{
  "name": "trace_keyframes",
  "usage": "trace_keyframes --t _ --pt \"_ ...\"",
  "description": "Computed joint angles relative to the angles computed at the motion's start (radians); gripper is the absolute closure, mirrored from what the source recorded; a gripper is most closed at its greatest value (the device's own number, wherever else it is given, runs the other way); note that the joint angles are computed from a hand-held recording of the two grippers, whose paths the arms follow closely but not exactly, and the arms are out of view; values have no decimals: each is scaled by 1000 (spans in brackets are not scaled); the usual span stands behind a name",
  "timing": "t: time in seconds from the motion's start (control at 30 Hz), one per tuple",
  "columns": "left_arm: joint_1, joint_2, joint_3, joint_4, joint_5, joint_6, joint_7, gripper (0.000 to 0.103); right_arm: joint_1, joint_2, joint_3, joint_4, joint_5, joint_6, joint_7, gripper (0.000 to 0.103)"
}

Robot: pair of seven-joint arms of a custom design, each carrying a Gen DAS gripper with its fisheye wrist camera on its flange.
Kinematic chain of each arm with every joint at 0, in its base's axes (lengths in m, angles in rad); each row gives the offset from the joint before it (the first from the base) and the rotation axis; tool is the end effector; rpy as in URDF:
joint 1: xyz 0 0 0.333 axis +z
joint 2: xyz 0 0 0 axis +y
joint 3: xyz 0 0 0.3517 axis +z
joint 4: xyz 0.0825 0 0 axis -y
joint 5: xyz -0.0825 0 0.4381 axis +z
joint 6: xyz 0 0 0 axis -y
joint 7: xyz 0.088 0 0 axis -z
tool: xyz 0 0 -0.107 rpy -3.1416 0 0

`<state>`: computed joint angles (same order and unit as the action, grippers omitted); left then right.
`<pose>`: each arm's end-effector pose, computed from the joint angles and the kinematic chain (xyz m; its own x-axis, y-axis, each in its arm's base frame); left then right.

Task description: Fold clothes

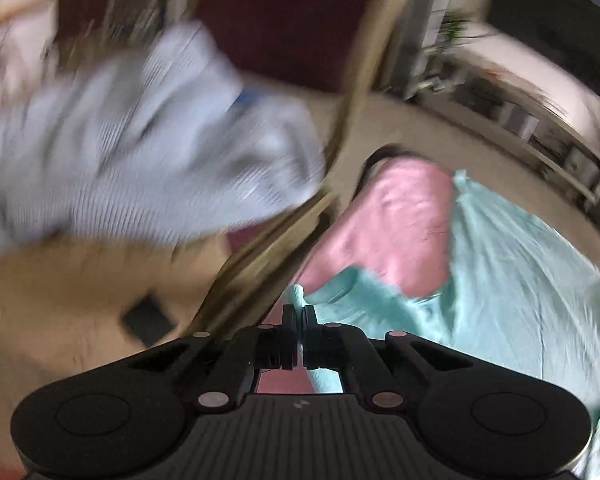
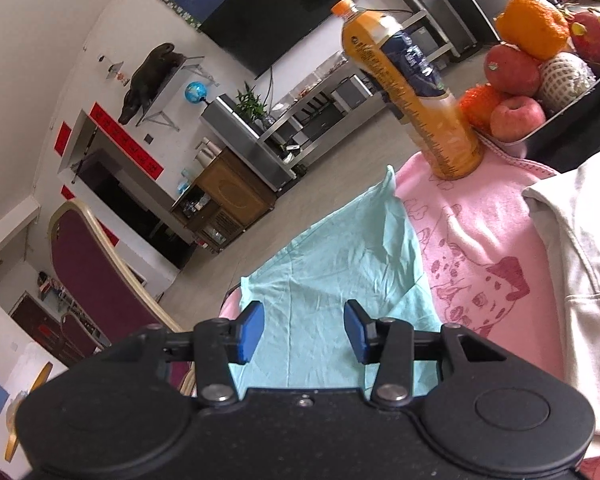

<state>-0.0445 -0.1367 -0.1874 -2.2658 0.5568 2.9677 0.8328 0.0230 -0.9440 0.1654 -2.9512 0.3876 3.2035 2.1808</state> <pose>0.5578 -0.1724 0.5134 -0.0388 -0.9975 0.0586 -0.6480 -0.0195 -0.7614 0.3243 0.0301 0.5330 -0.2481 -0.6758 -0.6941 -0.2766 0.7361 -0.6178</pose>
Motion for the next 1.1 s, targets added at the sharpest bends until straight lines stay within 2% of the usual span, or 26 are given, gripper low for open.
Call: trace_keyframes --t 0.2,0.23,0.27,0.3,0.33,0.4,0.43,0.47,0.53,0.6,0.63,0.77,0.8,0.87,0.9,0.93,1.0,1.1 --pt "149 -44 -207 26 669 182 -299 102 -41 -52 12 -17 -4 -37 16 58" --pt "141 -43 -220 29 738 204 -290 102 -50 -61 14 -20 -7 -43 19 57" --pt "99 -37 -206 19 738 198 -215 97 -54 -67 13 -23 -9 -47 22 57" --pt "45 -32 -184 2 688 185 -94 87 -59 -73 11 -26 -10 -51 26 57" --pt "-8 -25 -164 -12 641 170 22 83 -63 -77 9 -28 -12 -55 28 56" --pt "-57 -31 -155 -44 616 133 115 83 -74 -81 5 -27 -19 -76 32 55" --pt "-85 -47 -131 -70 565 133 172 82 -79 -83 3 -26 -22 -86 35 55" --pt "-118 -63 -104 -98 498 132 241 76 -84 -84 1 -25 -26 -96 37 54" --pt "-267 -101 38 -159 220 124 493 67 -88 -87 0 -23 -35 -113 38 54" --pt "-399 -138 175 -189 11 95 673 67 -92 -92 4 -19 -49 -135 38 53" --pt "-427 -150 214 -191 -53 78 720 67 -95 -93 6 -15 -56 -150 39 53" --pt "-394 -140 247 -146 -215 4 733 69 -94 -73 10 11 -92 -228 32 53" --pt "-398 -127 264 -135 -279 -4 736 72 -97 -63 14 21 -104 -254 31 53" --pt "-415 -98 303 -109 -416 -24 747 85 -116 -39 37 47 -142 -320 32 54" --pt "-460 -88 343 -103 -531 -28 810 85 -127 -24 49 63 -165 -358 34 57" --pt "-513 -78 389 -97 -654 -35 883 88 -131 -7 56 80 -190 -400 32 69" --pt "-600 -62 459 -78 -870 -65 1025 89 -111 37 42 105 -216 -448 24 78" --pt "-630 -43 461 -59 -976 -106 1165 88 -80 102 22 136 -241 -490 14 78"
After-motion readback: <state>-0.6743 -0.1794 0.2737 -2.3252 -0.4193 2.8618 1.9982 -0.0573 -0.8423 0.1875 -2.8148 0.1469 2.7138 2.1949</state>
